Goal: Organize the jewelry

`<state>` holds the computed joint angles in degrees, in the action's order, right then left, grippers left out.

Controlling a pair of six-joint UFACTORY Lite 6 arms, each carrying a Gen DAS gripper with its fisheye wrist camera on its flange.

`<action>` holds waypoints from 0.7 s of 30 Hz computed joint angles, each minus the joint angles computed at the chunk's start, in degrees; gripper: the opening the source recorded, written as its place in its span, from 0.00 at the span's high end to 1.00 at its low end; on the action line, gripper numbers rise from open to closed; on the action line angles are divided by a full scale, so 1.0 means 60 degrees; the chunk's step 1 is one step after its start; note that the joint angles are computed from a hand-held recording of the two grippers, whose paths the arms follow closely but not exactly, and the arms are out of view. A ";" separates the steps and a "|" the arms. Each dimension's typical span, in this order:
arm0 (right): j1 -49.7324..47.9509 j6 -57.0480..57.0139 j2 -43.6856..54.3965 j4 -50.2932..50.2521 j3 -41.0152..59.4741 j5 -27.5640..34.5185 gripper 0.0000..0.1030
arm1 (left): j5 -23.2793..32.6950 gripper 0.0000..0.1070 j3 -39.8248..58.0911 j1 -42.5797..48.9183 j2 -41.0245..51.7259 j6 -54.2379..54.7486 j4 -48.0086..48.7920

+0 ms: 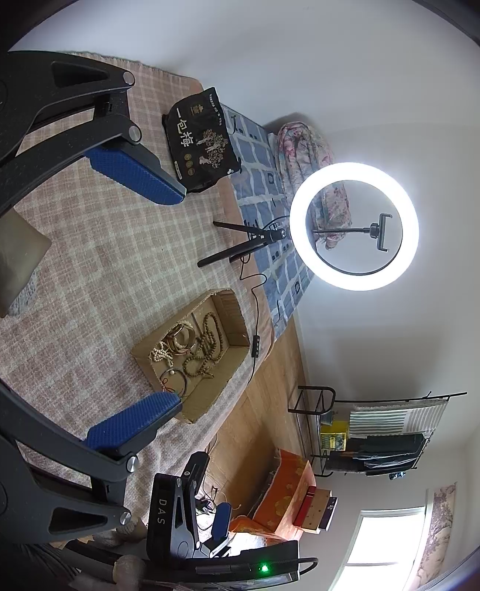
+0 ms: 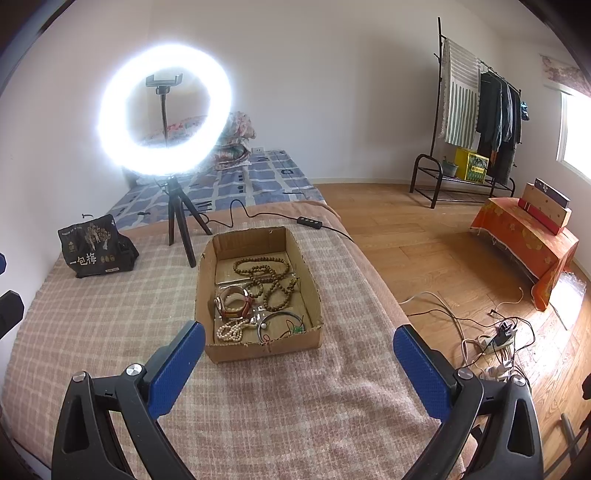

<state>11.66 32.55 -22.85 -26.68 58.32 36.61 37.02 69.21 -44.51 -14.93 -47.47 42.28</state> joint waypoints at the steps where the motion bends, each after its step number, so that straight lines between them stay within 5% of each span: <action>1: 0.0000 0.0000 0.0000 0.0000 0.0000 0.0000 0.00 | -0.0018 0.04 -0.0022 -0.0008 -0.0002 -0.0052 0.0049; 21: 0.0106 -0.0026 0.0205 0.0141 0.0167 0.0120 0.00 | 0.0069 0.04 0.0007 -0.0137 -0.0002 -0.0205 0.0221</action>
